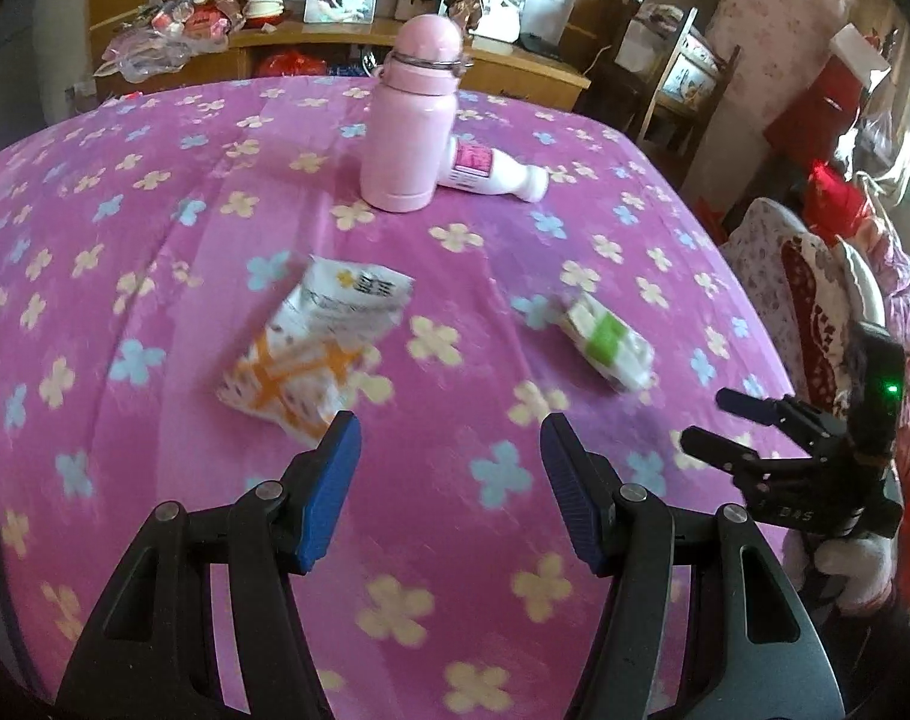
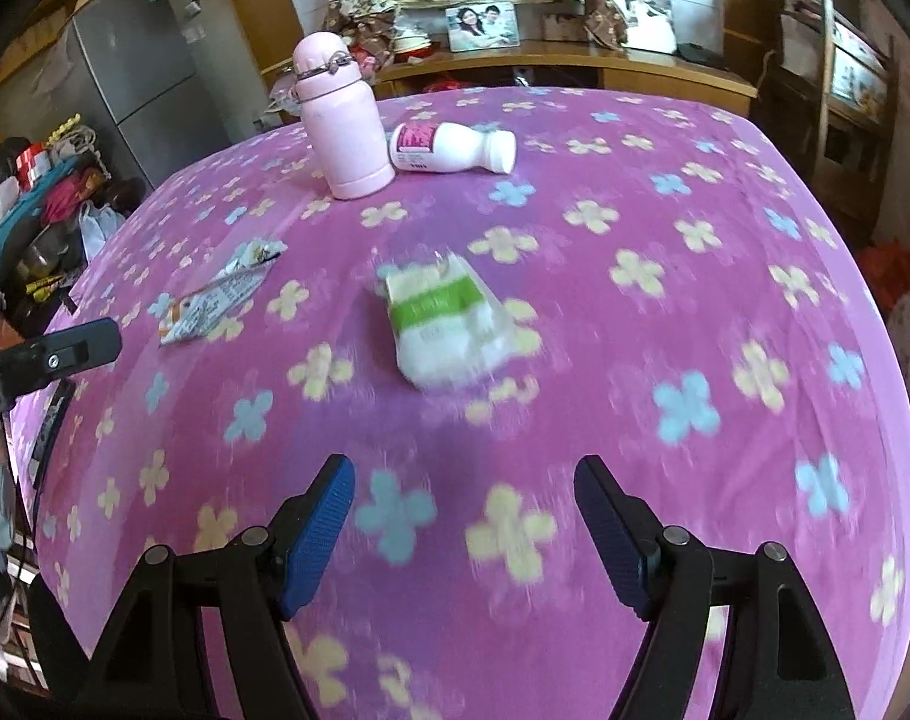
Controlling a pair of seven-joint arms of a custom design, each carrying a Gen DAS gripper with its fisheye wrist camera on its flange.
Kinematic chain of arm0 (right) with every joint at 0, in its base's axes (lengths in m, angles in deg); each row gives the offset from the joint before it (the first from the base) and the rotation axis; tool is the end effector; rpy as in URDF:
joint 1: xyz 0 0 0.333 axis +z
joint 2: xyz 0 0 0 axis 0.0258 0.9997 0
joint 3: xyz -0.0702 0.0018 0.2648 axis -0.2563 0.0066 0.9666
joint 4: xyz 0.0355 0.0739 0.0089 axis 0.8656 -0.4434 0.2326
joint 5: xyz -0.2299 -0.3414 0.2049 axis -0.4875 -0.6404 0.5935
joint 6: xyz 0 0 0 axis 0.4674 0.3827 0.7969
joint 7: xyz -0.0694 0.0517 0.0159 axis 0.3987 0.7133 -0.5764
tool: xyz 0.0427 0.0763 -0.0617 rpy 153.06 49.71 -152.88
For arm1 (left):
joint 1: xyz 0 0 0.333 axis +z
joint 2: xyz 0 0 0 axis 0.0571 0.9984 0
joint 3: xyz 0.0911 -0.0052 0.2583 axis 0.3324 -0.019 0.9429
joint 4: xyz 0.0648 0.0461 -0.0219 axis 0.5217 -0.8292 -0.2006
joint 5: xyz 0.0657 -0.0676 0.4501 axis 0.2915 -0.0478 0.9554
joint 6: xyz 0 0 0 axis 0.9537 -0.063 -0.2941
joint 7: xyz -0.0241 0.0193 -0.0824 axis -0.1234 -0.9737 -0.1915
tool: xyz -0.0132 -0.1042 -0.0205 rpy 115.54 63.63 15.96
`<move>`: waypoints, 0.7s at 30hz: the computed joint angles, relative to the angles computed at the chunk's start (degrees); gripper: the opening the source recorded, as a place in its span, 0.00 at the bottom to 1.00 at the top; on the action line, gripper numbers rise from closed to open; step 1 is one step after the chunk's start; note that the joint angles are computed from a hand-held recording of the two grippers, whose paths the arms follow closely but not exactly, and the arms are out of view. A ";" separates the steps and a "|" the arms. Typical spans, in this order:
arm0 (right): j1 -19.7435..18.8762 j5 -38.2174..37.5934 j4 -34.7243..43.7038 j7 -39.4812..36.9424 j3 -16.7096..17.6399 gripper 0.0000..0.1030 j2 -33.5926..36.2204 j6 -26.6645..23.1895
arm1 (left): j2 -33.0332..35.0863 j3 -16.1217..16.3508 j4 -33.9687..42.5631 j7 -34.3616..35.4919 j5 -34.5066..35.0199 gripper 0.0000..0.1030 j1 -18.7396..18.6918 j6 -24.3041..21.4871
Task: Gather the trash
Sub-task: 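Grasp the white-green tissue packet with the right tool while the left tool grasps the white-orange snack bag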
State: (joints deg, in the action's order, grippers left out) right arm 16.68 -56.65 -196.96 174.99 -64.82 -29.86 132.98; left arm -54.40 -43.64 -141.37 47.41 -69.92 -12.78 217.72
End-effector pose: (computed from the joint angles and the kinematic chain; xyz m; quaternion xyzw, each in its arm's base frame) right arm 0.4391 0.1218 0.4977 -0.7183 0.6309 -0.1182 0.2682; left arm 0.4628 -0.1988 0.5389 -0.5971 0.7407 -0.2974 0.0794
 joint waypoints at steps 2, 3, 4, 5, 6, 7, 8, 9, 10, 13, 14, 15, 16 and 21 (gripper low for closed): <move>0.20 0.06 1.68 -0.72 -0.20 0.76 2.30 0.84 | 3.16 0.50 2.59 1.02 0.67 0.59 0.57 -1.01; 0.34 0.14 2.70 -1.22 -0.33 0.76 3.65 1.24 | 4.26 0.41 3.43 1.33 1.05 0.59 0.97 -1.17; 0.44 0.17 3.88 -1.84 -0.46 0.76 5.22 1.58 | 5.62 0.12 4.38 1.58 1.87 0.59 1.58 -1.05; 0.36 0.14 4.62 -2.18 -0.45 0.76 6.16 1.79 | 6.80 -0.25 5.17 1.65 2.72 0.59 2.14 -0.99; 0.18 -0.01 5.67 -2.44 -0.34 0.76 7.59 2.18 | 7.90 -0.51 5.94 1.70 3.44 0.59 2.63 -1.09; 0.06 -0.02 6.43 -2.63 -0.30 0.76 8.64 2.45 | 9.07 -0.74 6.76 1.63 4.08 0.59 3.09 -1.31; -0.02 0.01 7.34 -2.90 -0.31 0.76 9.91 2.74 | 10.97 -0.68 8.11 1.97 4.41 0.59 3.43 -1.94; -0.14 -0.05 8.43 -3.15 -0.28 0.76 11.39 2.89 | 11.94 -0.61 8.76 2.45 4.29 0.59 3.57 -2.19; -0.33 -0.19 9.54 -3.24 -0.15 0.76 12.88 2.90 | 13.37 -0.48 9.58 3.29 4.15 0.59 3.71 -2.28; -0.41 -0.20 12.24 -4.06 0.03 0.77 16.59 2.93 | 15.67 -0.84 10.65 4.57 4.52 0.59 4.39 -1.71; -0.51 -0.31 12.95 -4.30 0.14 0.77 17.64 2.97 | 16.70 -0.86 11.12 5.18 4.60 0.59 4.61 -1.52; -0.68 -0.48 13.57 -4.25 0.35 0.77 18.57 3.09 | 17.23 -0.97 11.31 5.24 4.64 0.59 4.87 -1.32; -0.83 -0.63 14.37 -4.10 0.55 0.77 19.80 3.29 | 17.96 -0.75 11.58 5.74 3.99 0.59 4.98 -1.26; -1.04 -0.91 16.60 -3.89 1.13 0.77 23.54 4.19 | 19.24 -1.11 11.85 7.02 3.64 0.59 5.68 0.98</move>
